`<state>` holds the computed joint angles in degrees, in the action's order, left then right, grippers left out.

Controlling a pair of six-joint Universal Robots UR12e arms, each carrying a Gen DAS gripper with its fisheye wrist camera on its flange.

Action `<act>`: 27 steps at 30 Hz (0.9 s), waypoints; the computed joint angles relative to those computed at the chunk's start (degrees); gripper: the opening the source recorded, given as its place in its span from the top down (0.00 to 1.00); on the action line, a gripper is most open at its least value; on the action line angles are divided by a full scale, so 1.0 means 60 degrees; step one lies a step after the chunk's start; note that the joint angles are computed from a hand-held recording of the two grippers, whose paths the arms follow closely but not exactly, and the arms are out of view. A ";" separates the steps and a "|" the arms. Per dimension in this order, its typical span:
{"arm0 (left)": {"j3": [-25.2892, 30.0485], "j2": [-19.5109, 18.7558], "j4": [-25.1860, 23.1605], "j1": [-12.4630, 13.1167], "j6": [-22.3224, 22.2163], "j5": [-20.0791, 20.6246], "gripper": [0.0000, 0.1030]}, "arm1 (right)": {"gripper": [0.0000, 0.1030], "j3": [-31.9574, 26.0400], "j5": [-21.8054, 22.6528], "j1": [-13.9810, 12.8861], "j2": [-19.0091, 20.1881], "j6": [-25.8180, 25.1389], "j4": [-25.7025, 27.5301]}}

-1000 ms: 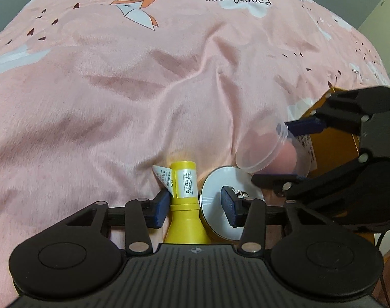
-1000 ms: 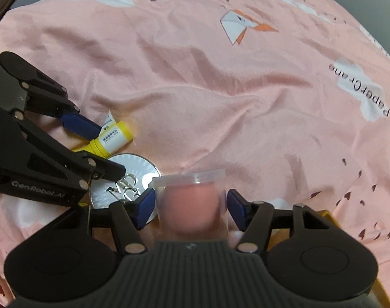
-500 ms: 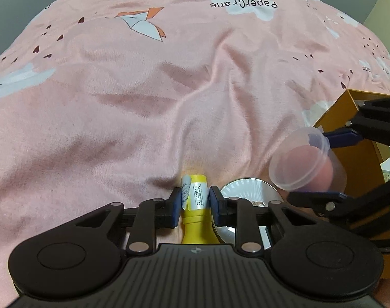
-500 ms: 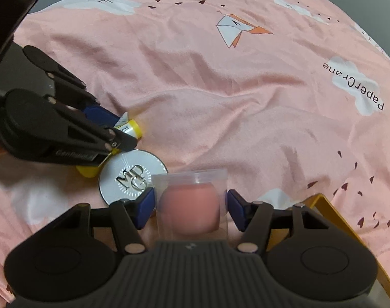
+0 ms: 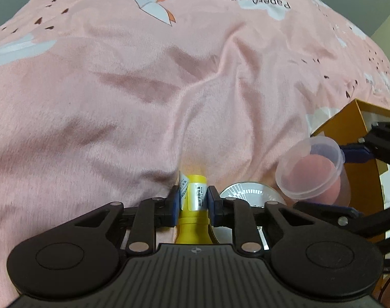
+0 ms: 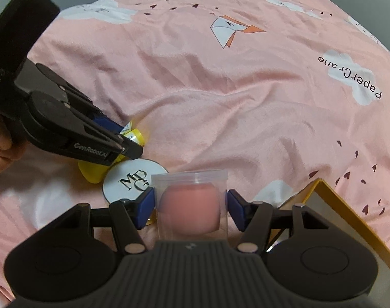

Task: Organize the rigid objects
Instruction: 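Carry the sponge cup and yellow bottle into the orange box with both tools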

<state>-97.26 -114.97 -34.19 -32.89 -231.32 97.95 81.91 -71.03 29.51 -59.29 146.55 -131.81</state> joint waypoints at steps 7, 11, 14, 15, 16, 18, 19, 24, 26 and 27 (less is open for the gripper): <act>-0.0144 0.0261 0.0454 -0.0598 0.0497 0.1431 0.77 | 0.41 0.0520 0.0689 -0.0231 -0.0409 0.0298 -0.0616; -0.0135 0.0391 0.0779 -0.0947 0.0580 0.2223 0.77 | 0.41 0.0881 0.1123 -0.0381 -0.0699 0.0632 -0.1068; 0.0002 0.0415 0.1210 -0.1134 0.0752 0.2472 0.77 | 0.41 0.1218 0.1299 -0.0519 -0.0998 0.0835 -0.1468; 0.0077 0.0408 0.1397 -0.1193 0.0905 0.2490 0.77 | 0.41 0.1298 0.1352 -0.0573 -0.1088 0.0880 -0.1538; 0.0170 0.0375 0.1541 -0.1224 0.1060 0.2474 0.77 | 0.41 0.1388 0.1396 -0.0632 -0.1189 0.0928 -0.1598; 0.0440 0.0273 0.1834 -0.1305 0.1424 0.2396 0.77 | 0.41 0.1581 0.1464 -0.0804 -0.1427 0.1035 -0.1700; 0.0530 0.0231 0.1990 -0.1326 0.1554 0.2330 0.77 | 0.41 0.1669 0.1447 -0.0887 -0.1541 0.1112 -0.1760; 0.1249 -0.0223 0.2684 -0.1390 0.2190 0.1600 0.77 | 0.41 0.2086 0.1132 -0.1362 -0.2054 0.1439 -0.1823; 0.1599 -0.0479 0.2795 -0.1396 0.2394 0.1214 0.77 | 0.41 0.2226 0.0802 -0.1525 -0.2208 0.1445 -0.1709; 0.1766 -0.0609 0.2848 -0.1398 0.2434 0.0979 0.77 | 0.41 0.2293 0.0605 -0.1588 -0.2278 0.1448 -0.1633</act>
